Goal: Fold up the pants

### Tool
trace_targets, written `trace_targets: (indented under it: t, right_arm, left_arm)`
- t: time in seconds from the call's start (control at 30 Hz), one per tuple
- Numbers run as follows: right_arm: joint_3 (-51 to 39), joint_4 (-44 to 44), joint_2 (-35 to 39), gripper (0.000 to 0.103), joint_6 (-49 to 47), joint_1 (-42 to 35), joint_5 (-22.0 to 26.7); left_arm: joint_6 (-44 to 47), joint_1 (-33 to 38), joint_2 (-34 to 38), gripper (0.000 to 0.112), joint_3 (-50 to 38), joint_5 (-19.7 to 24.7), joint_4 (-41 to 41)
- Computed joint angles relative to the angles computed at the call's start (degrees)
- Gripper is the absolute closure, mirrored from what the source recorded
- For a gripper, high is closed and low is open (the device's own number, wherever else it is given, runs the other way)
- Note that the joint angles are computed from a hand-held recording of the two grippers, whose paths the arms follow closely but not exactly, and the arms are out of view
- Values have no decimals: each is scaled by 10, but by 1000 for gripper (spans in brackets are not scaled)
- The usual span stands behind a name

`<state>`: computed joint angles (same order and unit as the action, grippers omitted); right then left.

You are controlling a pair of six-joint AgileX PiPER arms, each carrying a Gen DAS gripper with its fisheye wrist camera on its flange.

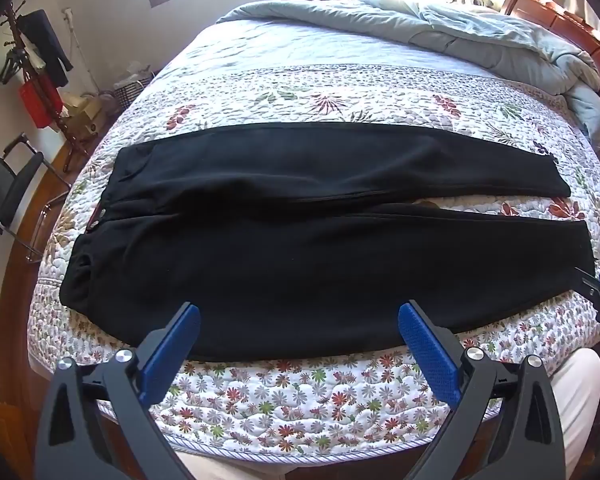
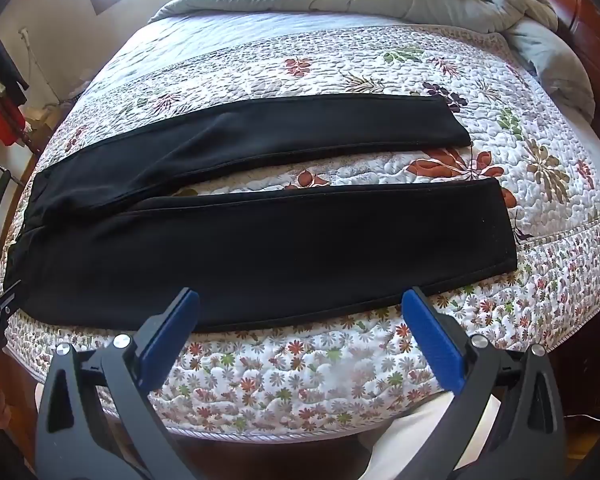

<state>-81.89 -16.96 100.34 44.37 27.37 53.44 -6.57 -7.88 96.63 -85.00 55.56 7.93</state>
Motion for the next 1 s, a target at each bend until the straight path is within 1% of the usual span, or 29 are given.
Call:
trace_targets:
  t: [0.23,0.4,1.0]
  right_arm:
    - [-3,3,1,3,-1,-1,3]
    - [12,-1,-3,3,6,3,-7]
    - [2,11,1,3,-9,-5,-3]
  left_arm:
    - [3,2,2,13,-4,2,-1]
    - [1,2,1,13,-1,1,1]
    - [-2,0,3,13,3,-2,6]
